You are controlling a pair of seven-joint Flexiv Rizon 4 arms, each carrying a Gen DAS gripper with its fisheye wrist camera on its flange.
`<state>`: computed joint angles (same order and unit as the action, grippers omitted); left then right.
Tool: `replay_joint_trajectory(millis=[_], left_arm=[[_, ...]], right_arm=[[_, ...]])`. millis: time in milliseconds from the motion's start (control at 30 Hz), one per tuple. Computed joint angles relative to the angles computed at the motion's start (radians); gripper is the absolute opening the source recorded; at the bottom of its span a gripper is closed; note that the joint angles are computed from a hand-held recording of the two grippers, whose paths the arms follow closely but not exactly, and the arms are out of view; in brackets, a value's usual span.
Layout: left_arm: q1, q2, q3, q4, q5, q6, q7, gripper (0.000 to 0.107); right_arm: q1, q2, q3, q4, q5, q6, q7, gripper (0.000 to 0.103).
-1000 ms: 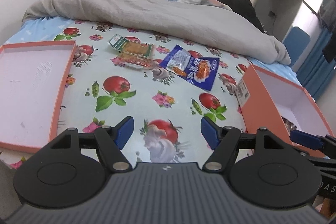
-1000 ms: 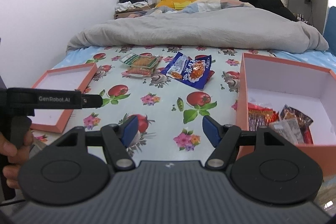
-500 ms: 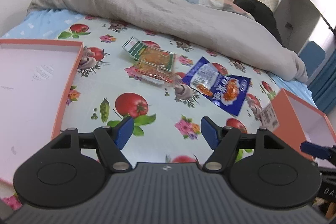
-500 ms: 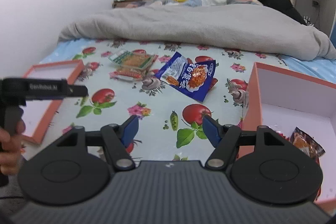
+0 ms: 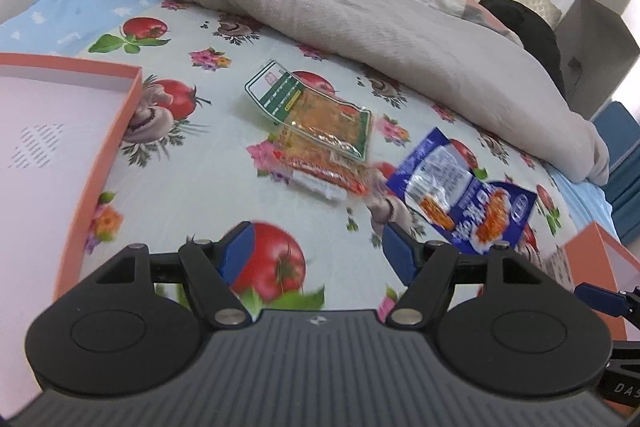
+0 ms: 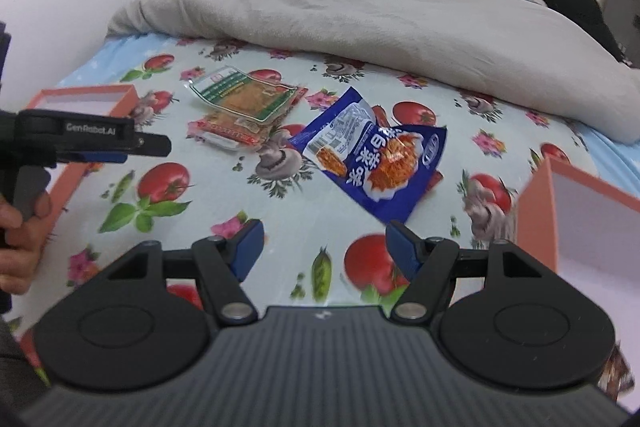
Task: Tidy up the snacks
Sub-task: 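Close right gripper on blue printed snack bag while left approaches green-labelled packet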
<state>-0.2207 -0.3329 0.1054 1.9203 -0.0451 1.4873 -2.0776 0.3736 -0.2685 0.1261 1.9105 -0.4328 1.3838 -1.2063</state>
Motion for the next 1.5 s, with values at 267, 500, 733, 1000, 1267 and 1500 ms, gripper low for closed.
replay_joint_trajectory(millis=[267,500,733,1000,1267,1500], left_arm=[[0.070,-0.129,-0.041,-0.122,-0.077,0.003,0.078,0.075],[0.094,-0.233,-0.054,-0.232,-0.130,-0.002,0.129,0.075],[0.103,-0.314,-0.045,-0.321,-0.162,-0.009,0.150,0.075],[0.095,-0.371,-0.028,-0.387,-0.165,0.011,0.166,0.075],[0.044,-0.422,0.064,-0.463,-0.162,-0.010,0.096,0.067],[0.023,-0.448,0.122,-0.522,-0.121,-0.069,0.022,0.040]], right_arm=[[-0.026,-0.158,0.039,-0.213,0.080,-0.098,-0.190,0.069],[-0.023,-0.274,0.023,-0.371,0.105,-0.152,-0.292,0.073],[-0.031,-0.378,0.034,-0.504,0.125,-0.209,-0.442,0.085],[-0.021,-0.431,0.031,-0.564,0.138,-0.233,-0.589,0.086],[-0.013,-0.446,0.029,-0.592,0.163,-0.275,-0.644,0.087],[-0.013,-0.447,0.036,-0.601,0.186,-0.296,-0.672,0.080]])
